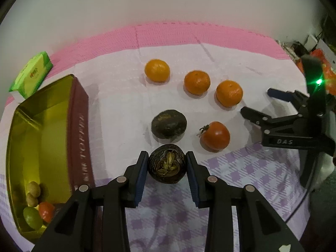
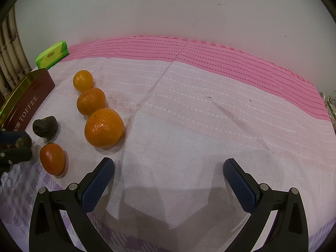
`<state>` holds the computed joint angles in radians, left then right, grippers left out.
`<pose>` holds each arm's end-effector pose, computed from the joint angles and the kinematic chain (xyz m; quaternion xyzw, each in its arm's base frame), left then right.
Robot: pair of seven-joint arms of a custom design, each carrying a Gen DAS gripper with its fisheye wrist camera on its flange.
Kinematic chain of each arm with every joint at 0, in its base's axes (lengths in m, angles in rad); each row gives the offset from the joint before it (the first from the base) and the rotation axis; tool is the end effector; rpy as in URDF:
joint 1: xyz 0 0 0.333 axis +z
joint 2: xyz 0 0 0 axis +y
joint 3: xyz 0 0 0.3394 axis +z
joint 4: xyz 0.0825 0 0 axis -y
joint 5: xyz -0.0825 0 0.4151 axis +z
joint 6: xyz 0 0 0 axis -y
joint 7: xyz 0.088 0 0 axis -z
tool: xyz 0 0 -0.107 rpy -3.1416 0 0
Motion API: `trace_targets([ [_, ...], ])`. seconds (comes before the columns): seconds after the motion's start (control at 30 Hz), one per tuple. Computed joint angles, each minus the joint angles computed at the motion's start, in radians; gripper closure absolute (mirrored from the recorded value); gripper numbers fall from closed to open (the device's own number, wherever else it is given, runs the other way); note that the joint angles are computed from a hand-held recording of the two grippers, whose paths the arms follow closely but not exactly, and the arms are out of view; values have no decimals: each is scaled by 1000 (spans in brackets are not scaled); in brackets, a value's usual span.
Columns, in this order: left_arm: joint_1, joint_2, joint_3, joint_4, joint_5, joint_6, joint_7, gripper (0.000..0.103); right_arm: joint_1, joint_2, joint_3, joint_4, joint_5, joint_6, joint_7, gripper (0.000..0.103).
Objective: Organize fruits
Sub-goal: 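Carry the passion fruit into the tin and open the left gripper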
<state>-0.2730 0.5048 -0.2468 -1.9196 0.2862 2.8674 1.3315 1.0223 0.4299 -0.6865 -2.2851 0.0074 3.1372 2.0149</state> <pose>0.6036 -0.3468 0.2823 -0.5045 0.8319 -0.2059 0.1047 0.5617 0.2027 0.2576 -0.6787 0.6782 -0.2106 0.1873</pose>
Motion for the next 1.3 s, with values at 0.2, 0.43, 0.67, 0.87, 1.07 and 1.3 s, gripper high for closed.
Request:
trace_targets([
  [0.2, 38, -59, -10, -46, -33, 36, 0, 71, 0, 0, 0, 1, 1, -1, -1, 0],
  [0.43, 16, -101, 90, -71, 45, 49, -98, 71, 2, 0, -1, 0, 1, -1, 0, 0],
  [0.67, 49, -91, 137, -65, 97, 23, -190, 71, 3, -1, -3, 0, -2, -3, 2, 0],
  [0.87, 71, -65, 151, -46, 135, -6, -231, 71, 3, -3, -5, 0, -7, -4, 6, 0],
  [1.07, 84, -32, 154, -16, 154, -29, -250, 71, 1, -3, -4, 0, -11, -4, 9, 0],
  [1.3, 90, -21, 155, -14, 165, -42, -259, 71, 1, -3, -4, 0, -13, -3, 10, 0],
])
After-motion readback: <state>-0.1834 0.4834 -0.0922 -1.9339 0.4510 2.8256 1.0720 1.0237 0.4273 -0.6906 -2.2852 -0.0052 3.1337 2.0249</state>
